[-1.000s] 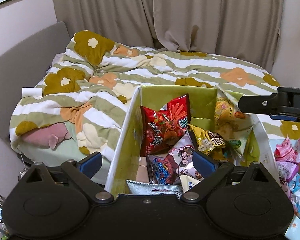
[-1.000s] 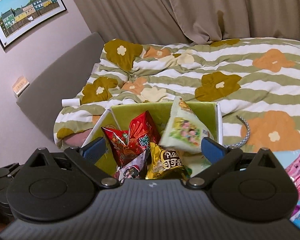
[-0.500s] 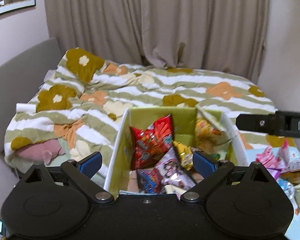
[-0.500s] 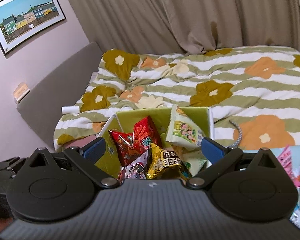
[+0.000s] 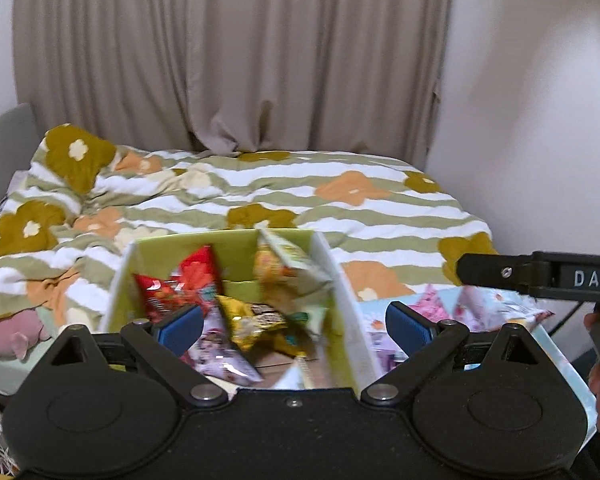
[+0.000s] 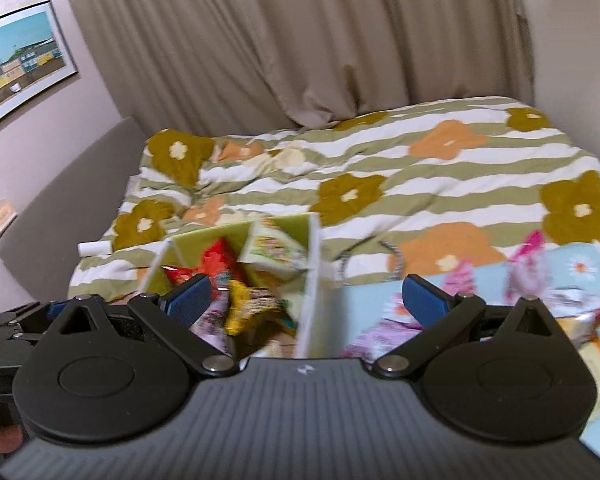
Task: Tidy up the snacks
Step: 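Move both tools back over the remaining snack bags on the mat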
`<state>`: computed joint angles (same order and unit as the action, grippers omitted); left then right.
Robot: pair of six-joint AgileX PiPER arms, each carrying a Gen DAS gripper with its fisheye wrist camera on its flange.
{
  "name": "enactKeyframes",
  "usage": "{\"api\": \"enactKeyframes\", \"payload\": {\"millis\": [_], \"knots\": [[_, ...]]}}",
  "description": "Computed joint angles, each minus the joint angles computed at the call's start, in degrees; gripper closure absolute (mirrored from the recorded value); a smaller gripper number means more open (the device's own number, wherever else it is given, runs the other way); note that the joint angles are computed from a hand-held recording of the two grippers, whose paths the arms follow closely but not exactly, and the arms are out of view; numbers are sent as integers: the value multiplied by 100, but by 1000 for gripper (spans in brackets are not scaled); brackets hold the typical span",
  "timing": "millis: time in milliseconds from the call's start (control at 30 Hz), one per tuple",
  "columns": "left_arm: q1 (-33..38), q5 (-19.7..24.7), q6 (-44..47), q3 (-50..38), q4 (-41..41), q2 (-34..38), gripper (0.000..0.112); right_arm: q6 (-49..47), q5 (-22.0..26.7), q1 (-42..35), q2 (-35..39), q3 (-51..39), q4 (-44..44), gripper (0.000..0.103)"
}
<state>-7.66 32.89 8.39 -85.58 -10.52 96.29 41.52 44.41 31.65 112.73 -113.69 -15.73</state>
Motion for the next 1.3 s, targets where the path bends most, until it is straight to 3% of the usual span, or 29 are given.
{"api": "enactKeyframes", "payload": {"millis": [100,267,500,667,833,1133,1300], "knots": [[-441,-65,-708,-16,613,33,13,-28,-319,-305,-568,890,-19,0],[-1432,150,-2817,-279,2261,329,13,-342,-644,-851,-1274,2006,-248,0],[-2729,756,-5267,-791,3999,1207,13,-3077,-769,-2302,-1682,2817,1840,0],[-3091,1070,-6165,-1199,3942,1862,13,-4794,-603,-3098,-1563,3120,3041,0],[-3308,1122,-7102,-1486,4038,2397,13,-6081,-907,-3472,-1296,3524,3529,0],[-3327,1438,-7302,-2522,3808,3336,13,-7834,-1047,-3827,-770,3859,4460,0],[-3252,1149,-7425,-2426,3643,3408,13,-8143,-987,-3860,-512,3787,4720,0]]}}
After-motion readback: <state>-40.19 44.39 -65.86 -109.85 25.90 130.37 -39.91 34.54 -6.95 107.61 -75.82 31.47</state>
